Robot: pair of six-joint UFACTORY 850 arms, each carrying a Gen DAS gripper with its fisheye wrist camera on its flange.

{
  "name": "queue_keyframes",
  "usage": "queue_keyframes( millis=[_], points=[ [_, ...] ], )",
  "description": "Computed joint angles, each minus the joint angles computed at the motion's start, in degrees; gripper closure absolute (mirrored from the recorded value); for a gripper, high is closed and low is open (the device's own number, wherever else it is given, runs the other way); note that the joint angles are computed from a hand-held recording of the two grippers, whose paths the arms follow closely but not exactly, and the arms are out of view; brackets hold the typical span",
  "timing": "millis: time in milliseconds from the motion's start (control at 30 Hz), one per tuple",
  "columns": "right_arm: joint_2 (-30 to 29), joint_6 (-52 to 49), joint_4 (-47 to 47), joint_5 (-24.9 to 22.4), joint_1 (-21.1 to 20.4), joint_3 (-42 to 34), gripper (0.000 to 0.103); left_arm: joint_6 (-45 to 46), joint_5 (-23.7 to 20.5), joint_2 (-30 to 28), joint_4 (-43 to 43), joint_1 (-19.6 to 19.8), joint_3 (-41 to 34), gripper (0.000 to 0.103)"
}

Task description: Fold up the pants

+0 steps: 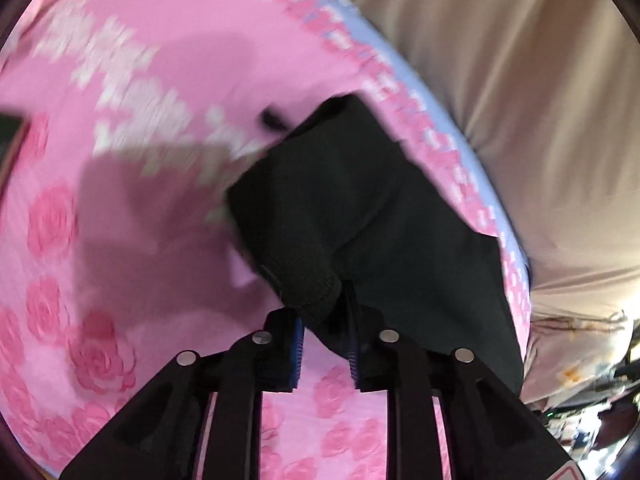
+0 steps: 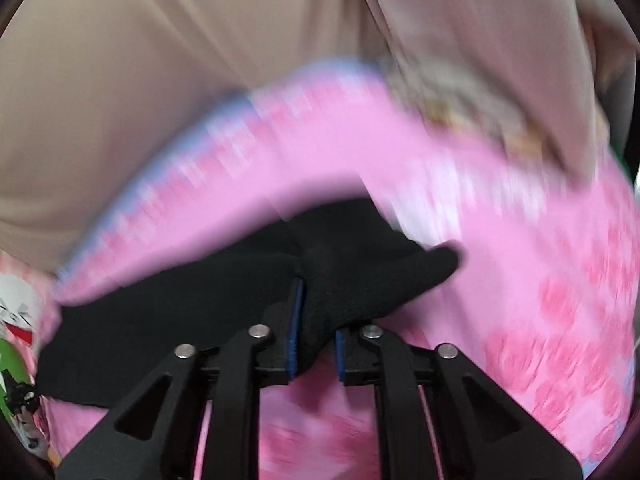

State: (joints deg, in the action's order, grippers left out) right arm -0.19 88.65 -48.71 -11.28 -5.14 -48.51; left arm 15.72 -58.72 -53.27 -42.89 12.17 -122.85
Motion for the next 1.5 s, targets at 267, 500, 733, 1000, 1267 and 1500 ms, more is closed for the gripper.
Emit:
queue_keyframes(
  millis=[267,500,733,1000,1267,1500],
  points=[
    [6.5,27.3,-32.4,-17.8,13.8,-0.3,0.069,6.9,24.1,20.1,3.3,-3.2,19.2,0.056],
    [-5.7,27.4,-39.9,-6.0,17.5,-12.9,0.069,7.1,21.3,13.5,7.7,-11.5,11.0,0.037],
    [-18.5,-2.8,-14.4,-12.4,15.3,-20.6,0.074,-3.4,27.4,8.2,29.0,-16.9,11.3,0.037],
    [-1.6,20.8,-26.7,-18.2,9.4,-5.5,0.056,13.2,34.3,11.8,15.8,-16.0,19.1,0.024],
    [-2.2,6.5,-14.2,-6.2,0.2,-4.5,0.049,1.6,39.6,13.0,28.5,-18.5,21.7,0.013],
    [-6.3,-8.6,-7.2,-4.9,1.6,-9.1,0.096,1.6,40.0,13.1,28.4,-18.5,21.9,0.012]
  ],
)
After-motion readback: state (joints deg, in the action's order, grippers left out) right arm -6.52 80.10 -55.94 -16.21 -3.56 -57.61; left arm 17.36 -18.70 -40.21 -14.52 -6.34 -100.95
